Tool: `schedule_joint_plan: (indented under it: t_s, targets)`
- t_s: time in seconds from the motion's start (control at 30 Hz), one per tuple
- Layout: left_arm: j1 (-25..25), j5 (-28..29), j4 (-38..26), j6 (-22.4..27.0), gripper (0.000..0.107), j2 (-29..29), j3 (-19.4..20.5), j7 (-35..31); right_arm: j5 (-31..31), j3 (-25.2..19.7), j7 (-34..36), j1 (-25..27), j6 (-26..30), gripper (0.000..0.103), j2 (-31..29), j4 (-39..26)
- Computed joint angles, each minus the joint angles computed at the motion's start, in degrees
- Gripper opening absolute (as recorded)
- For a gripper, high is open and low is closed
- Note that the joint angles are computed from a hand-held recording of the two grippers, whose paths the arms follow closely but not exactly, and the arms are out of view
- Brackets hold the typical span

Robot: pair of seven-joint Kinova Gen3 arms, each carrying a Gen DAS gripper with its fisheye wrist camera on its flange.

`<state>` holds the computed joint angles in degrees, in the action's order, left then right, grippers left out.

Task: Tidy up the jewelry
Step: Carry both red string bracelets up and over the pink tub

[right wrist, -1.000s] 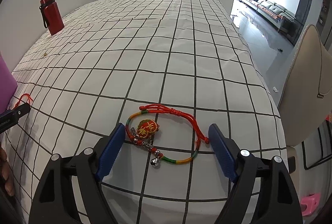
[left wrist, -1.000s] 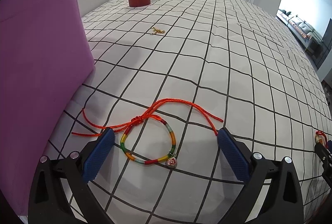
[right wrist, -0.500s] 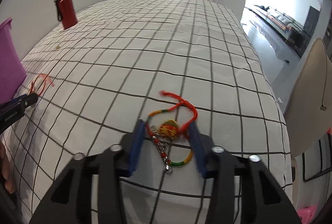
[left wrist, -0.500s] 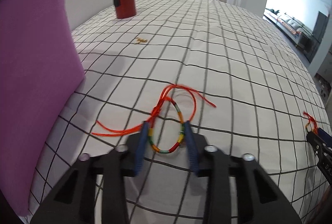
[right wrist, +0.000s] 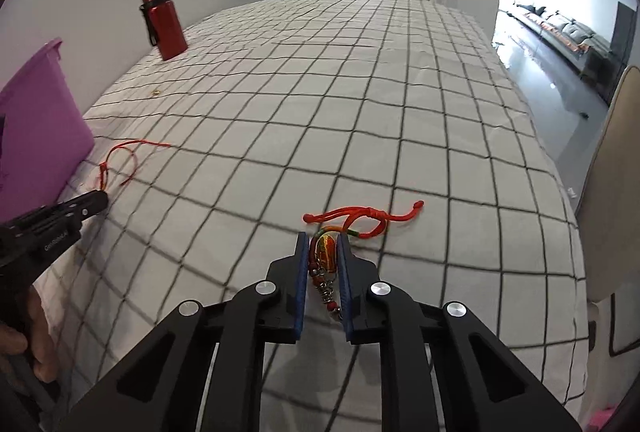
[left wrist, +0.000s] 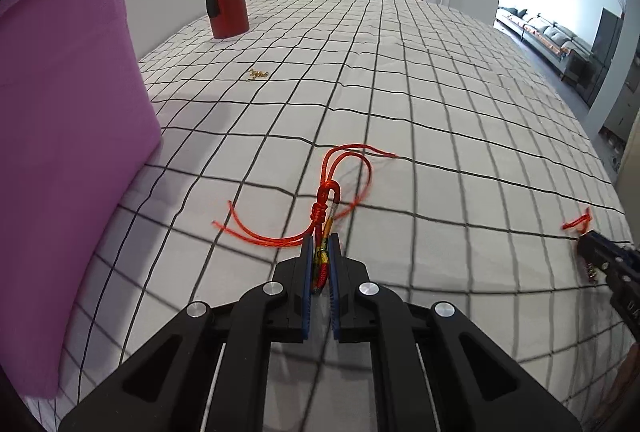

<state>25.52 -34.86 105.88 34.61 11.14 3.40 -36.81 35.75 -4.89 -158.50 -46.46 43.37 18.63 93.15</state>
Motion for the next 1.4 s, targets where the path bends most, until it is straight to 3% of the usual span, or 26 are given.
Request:
schedule_joint_plan:
  t_s: [0.27, 0.43, 0.67, 0.87, 1.0, 1.07, 1.23, 1.4]
  targets:
    - [0.62, 4.96, -0.01, 5.94, 0.008, -5.48, 4.08, -0.14, -0.23, -16.82, 2.08, 13.08, -0.79, 0.013, -5.23, 3.37]
    - [0.73, 8.30, -1.75, 11.69, 0.008, -9.43, 7.46, 0.50, -5.85, -20.13, 8.28, 16.14, 0.85, 0.013, -9.30, 2.23]
    - [-0.45, 10.42, -5.63, 20.14, 0.008, -15.50, 11.35, 2.28, -9.21, -23.68, 16.07, 17.70, 5.79, 0.013, -12.54, -3.01]
    - [-3.75, 8.38, -9.38, 28.49, 0.008, -20.67, 14.73, 4.18, -16.70, -18.32, 26.89, 12.54, 7.95, 0.013, -11.19, -12.08]
    - [-7.33, 8.02, -11.01, 32.93, 0.008, -23.96, 15.35, 3.12, -16.05, -20.76, 29.72, 11.82, 9.01, 0.013, -7.81, -19.34]
    - [-9.43, 8.49, -11.53, 34.38, 0.008, -25.80, 14.50, 1.29, -16.88, -18.79, 31.09, 8.53, 9.92, 0.013, -5.40, -24.56]
    - [-14.23, 10.14, -12.00, 35.24, 0.008, -29.50, 10.12, -5.59, -20.81, -9.44, 36.22, -2.28, 12.37, 0.013, 1.33, -37.74]
    - [-16.80, 13.20, -12.50, 34.27, 0.008, -31.11, 0.43, -16.51, -21.07, -7.11, 38.83, -7.62, 12.16, 0.013, 10.28, -51.01]
